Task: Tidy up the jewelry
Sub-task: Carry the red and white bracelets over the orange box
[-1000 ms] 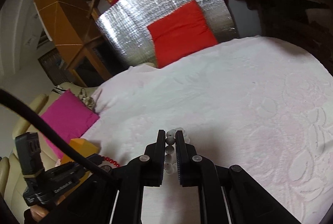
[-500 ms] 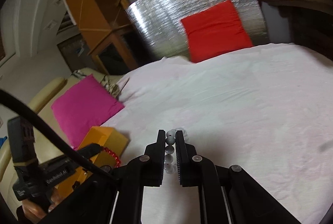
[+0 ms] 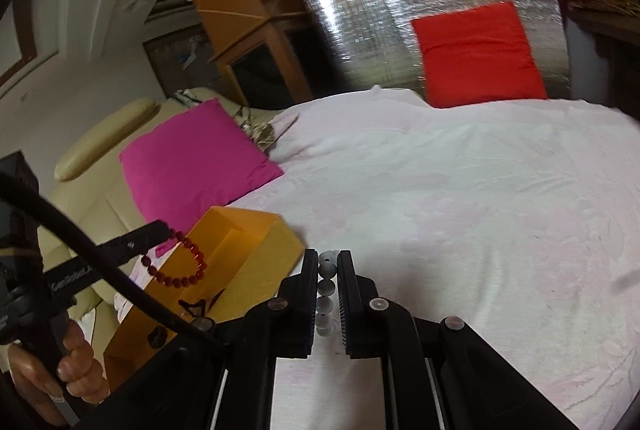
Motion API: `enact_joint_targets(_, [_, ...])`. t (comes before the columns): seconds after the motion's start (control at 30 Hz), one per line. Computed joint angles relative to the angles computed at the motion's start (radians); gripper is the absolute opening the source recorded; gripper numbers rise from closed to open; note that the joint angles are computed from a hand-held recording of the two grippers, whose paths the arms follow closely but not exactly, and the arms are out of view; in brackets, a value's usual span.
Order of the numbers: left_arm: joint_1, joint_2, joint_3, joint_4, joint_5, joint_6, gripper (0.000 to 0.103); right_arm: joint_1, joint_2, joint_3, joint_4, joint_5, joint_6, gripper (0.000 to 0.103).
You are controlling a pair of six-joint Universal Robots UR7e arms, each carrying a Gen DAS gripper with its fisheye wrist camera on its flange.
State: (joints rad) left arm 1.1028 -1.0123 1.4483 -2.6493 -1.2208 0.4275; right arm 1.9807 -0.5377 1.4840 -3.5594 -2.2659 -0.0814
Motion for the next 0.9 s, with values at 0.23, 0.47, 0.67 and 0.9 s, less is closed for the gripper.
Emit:
enact_joint_targets(0.23, [0.013, -0.001, -0.01, -0.039, 0.06, 0.007, 0.01, 0.016, 0.048, -0.069, 0.021, 0.04, -0.018, 0.011])
enact_joint_targets(0.47, [0.021, 0.0, -0.007, -0.075, 0.13, 0.014, 0.01, 0.018, 0.107, -0.156, 0.052, 0.129, -0.011, 0.011])
enact_joint_targets(0.67, [0.035, -0.011, -0.007, -0.087, 0.157, 0.009, 0.01, 0.021, 0.15, -0.202, 0.073, 0.193, 0.007, 0.011])
enact_joint_targets(0.9, [0.081, -0.03, -0.029, -0.05, 0.222, -0.071, 0.01, 0.025, 0.184, -0.235, 0.108, 0.247, 0.019, 0.011])
